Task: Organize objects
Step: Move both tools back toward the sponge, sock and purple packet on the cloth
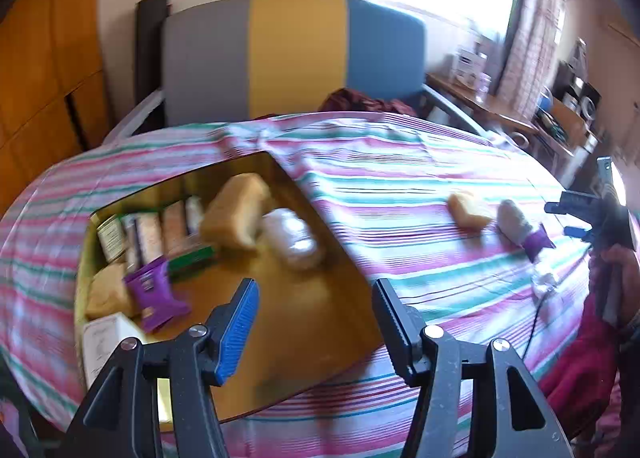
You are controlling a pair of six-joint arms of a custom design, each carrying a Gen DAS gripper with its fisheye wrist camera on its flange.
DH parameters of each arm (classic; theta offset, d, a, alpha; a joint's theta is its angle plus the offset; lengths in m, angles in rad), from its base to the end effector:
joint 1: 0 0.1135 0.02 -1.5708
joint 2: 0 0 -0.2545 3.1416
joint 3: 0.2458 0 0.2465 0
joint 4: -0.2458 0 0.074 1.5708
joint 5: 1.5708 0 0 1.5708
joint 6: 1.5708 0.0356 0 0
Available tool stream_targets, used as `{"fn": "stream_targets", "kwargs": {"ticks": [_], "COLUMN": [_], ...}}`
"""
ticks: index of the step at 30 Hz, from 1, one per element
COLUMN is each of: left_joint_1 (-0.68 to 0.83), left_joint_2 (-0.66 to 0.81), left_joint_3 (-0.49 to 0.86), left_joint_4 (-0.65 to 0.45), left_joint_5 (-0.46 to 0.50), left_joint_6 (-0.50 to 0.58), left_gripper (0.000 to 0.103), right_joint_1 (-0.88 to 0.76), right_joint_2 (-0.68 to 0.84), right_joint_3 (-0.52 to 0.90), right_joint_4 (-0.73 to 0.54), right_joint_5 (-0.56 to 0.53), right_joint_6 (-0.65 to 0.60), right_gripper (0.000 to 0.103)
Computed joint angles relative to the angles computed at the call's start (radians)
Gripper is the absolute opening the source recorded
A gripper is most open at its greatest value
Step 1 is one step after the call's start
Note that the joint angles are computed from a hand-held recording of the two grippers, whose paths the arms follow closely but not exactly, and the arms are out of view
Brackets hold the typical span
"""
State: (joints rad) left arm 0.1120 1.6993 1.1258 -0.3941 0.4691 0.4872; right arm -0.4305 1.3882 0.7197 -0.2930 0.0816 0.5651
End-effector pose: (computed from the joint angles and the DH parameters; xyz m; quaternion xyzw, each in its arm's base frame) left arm 0.3456 0.0227 0.1995 0.2410 0.8995 -0.1268 0.3415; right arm 0.2362 -0.1117 0.1729 0.4659 0.8316 -0.0187 0.3016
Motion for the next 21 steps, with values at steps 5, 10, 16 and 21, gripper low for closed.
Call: {"fn": "stream_targets", "kwargs": {"ticks": [5, 10, 16, 21], "left_joint_1": [-0.109, -0.219, -0.357, -0.443], "left_joint_2": [-0.016, 0.006, 0.077, 0.176], "left_joint_3": [-0.013, 0.014, 0.064, 0.158], "left_joint_4": [0.011, 0.008, 0.026, 0.008], "left_joint_5": [-0.027, -0.052, -0.119, -0.145], "left_joint_6": [-0.012, -0.041, -0.081, -0.118], "left_gripper": [0.06, 0.06, 0.06, 0.06], "right_joint_1": [-0.049, 0.016, -0.051, -0.061], "right_joint_2": [-0.021, 0.009, -0.031, -0.039], "right_joint_3": [-0.03, -0.018, -0.058, -0.065], "right_joint_4": [0.042, 0.05, 0.088, 0.1], "right_joint_5": [-0.036, -0.013, -0.065, -0.075], "right_joint_6": [0.043, 0.004, 0.017, 0.024], "right_gripper": [0.066, 0.065, 0.07, 0.071]}}
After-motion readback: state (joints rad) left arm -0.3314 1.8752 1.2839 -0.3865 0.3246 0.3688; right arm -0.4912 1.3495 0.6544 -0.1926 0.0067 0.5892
